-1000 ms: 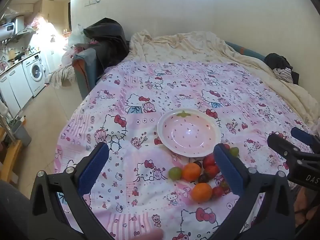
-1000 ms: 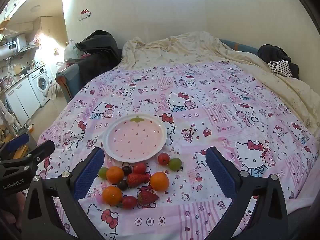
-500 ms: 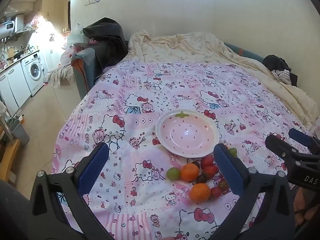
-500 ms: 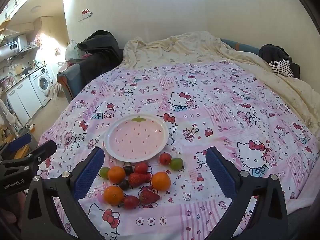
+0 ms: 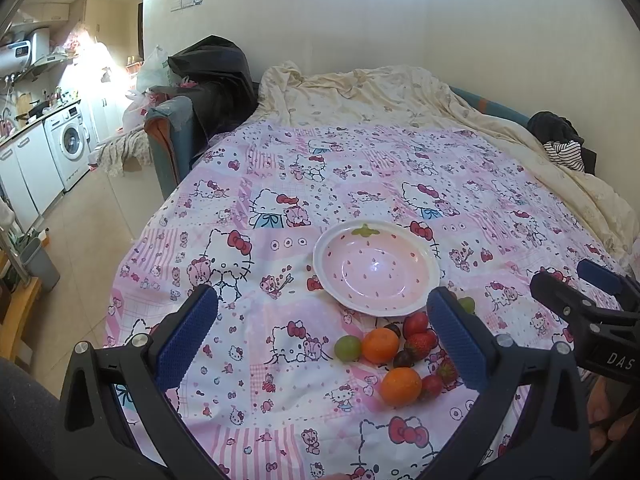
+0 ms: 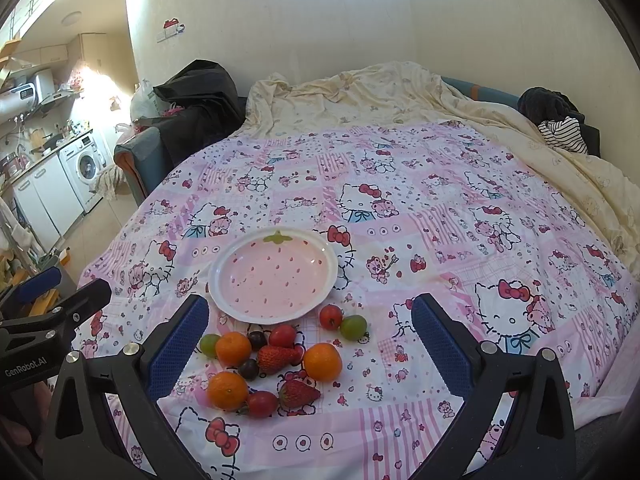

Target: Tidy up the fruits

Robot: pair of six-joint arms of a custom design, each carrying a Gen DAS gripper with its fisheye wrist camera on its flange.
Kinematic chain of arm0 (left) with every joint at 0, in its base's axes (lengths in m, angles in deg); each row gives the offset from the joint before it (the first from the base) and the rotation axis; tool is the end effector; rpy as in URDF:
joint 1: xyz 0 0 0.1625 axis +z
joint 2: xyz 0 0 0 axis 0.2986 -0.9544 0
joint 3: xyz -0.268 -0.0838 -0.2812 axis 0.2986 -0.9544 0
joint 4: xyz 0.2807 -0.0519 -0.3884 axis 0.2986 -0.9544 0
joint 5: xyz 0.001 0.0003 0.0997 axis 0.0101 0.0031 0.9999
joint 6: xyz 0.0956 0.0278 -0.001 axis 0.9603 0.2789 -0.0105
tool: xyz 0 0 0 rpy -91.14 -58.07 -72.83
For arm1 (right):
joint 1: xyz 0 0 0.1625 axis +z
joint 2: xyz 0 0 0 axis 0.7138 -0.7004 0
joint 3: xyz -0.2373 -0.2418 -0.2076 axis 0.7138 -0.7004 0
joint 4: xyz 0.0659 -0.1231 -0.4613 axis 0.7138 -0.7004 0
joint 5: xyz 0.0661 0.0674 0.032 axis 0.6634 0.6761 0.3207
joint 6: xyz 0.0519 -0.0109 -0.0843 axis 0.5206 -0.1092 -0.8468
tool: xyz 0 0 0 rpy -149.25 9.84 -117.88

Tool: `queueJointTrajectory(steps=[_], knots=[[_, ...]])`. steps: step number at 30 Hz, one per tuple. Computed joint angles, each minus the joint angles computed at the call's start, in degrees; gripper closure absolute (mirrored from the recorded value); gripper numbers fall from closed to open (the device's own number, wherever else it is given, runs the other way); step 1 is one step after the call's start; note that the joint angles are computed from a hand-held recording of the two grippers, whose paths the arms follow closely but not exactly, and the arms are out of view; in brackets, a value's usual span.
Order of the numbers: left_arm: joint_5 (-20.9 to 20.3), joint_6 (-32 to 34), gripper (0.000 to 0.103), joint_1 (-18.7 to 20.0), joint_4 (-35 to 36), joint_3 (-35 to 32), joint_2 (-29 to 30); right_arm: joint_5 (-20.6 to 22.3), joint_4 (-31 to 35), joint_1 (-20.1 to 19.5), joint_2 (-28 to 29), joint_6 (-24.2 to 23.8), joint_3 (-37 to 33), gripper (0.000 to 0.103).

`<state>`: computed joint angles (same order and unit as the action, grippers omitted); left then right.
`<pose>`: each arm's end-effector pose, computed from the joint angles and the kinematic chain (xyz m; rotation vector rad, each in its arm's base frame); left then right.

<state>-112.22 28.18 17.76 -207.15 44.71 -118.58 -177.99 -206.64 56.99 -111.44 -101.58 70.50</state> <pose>-0.2970 -0.4837 0.1746 0.3257 2.1375 -1.1176 0.2060 -0.5043 0.2481 0.6519 -2.3410 1.0067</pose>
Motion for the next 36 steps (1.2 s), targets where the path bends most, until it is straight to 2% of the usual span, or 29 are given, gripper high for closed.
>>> queueJointTrajectory(steps=[36], knots=[[0.45,-0.54,0.000,-0.11,0.54,-0.22,0.25,0.05,-0.26,0.00,0.36,0.20,0.18,0.000]])
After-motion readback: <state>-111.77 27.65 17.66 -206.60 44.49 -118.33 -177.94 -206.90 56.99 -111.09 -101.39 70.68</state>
